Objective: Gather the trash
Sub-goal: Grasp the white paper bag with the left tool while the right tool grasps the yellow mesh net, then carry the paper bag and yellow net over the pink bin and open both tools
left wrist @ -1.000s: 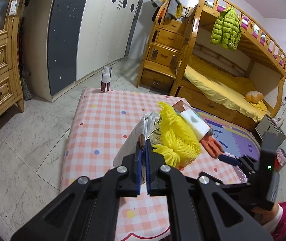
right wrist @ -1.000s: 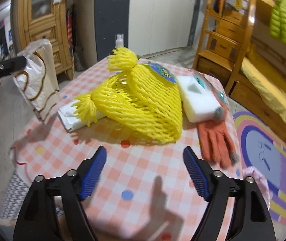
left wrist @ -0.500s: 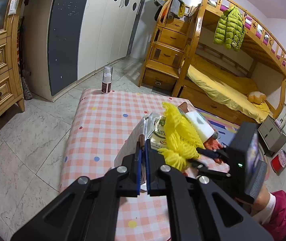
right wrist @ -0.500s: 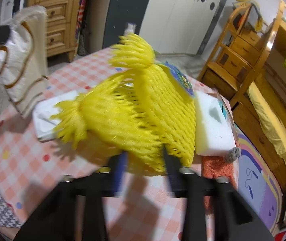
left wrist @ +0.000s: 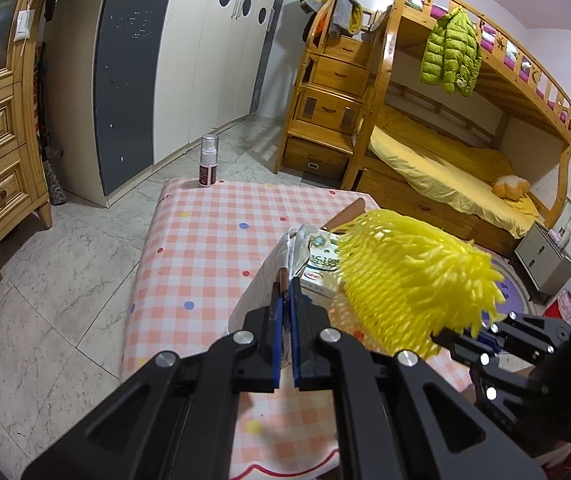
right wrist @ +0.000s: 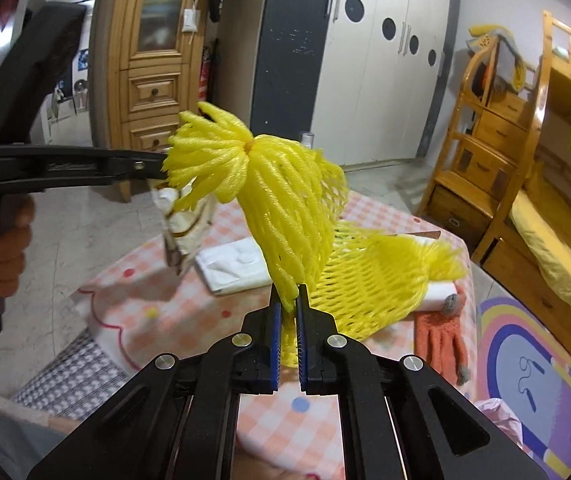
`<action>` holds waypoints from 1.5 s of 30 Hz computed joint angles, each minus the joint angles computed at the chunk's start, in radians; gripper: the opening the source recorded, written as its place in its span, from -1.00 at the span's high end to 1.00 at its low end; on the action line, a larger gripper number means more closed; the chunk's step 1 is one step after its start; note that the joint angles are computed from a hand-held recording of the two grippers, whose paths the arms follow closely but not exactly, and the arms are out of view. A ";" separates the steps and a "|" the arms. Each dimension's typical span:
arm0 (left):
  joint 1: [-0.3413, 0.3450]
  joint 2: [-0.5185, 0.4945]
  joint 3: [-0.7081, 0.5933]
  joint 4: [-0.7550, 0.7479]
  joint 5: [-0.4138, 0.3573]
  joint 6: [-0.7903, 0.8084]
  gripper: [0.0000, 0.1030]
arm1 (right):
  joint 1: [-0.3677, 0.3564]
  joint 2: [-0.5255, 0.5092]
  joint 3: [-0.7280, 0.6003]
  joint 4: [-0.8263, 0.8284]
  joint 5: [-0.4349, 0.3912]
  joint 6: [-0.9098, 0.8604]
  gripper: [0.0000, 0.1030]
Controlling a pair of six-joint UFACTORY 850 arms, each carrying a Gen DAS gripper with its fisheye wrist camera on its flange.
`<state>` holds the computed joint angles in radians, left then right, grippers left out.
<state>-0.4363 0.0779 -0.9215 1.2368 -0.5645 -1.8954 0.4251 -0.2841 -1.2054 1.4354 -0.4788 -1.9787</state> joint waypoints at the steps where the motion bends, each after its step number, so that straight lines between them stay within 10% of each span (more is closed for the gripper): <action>1: -0.005 -0.001 -0.002 -0.001 -0.003 0.003 0.97 | 0.000 0.014 0.018 0.014 0.004 -0.017 0.88; 17: -0.054 -0.121 -0.144 0.086 0.180 -0.001 0.97 | -0.177 0.072 0.063 0.178 0.021 -0.012 0.88; 29: -0.115 -0.407 -0.463 -0.135 0.307 0.391 0.97 | -0.326 0.037 0.034 0.358 0.155 -0.034 0.88; 35: -0.127 -0.536 -0.614 -0.406 0.343 0.699 0.97 | -0.360 -0.105 -0.072 0.110 0.200 0.241 0.86; 39: -0.127 -0.592 -0.677 -0.527 0.339 0.826 0.97 | -0.385 -0.205 -0.156 -0.035 0.163 0.412 0.76; 45: -0.134 -0.697 -0.802 -0.743 0.311 1.055 0.97 | -0.403 -0.226 -0.163 -0.046 0.184 0.440 0.03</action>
<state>-0.5703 -0.6189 -1.7236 0.4935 -0.2531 -0.8407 0.0224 -0.5103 -1.3681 1.3891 -0.2953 -1.5390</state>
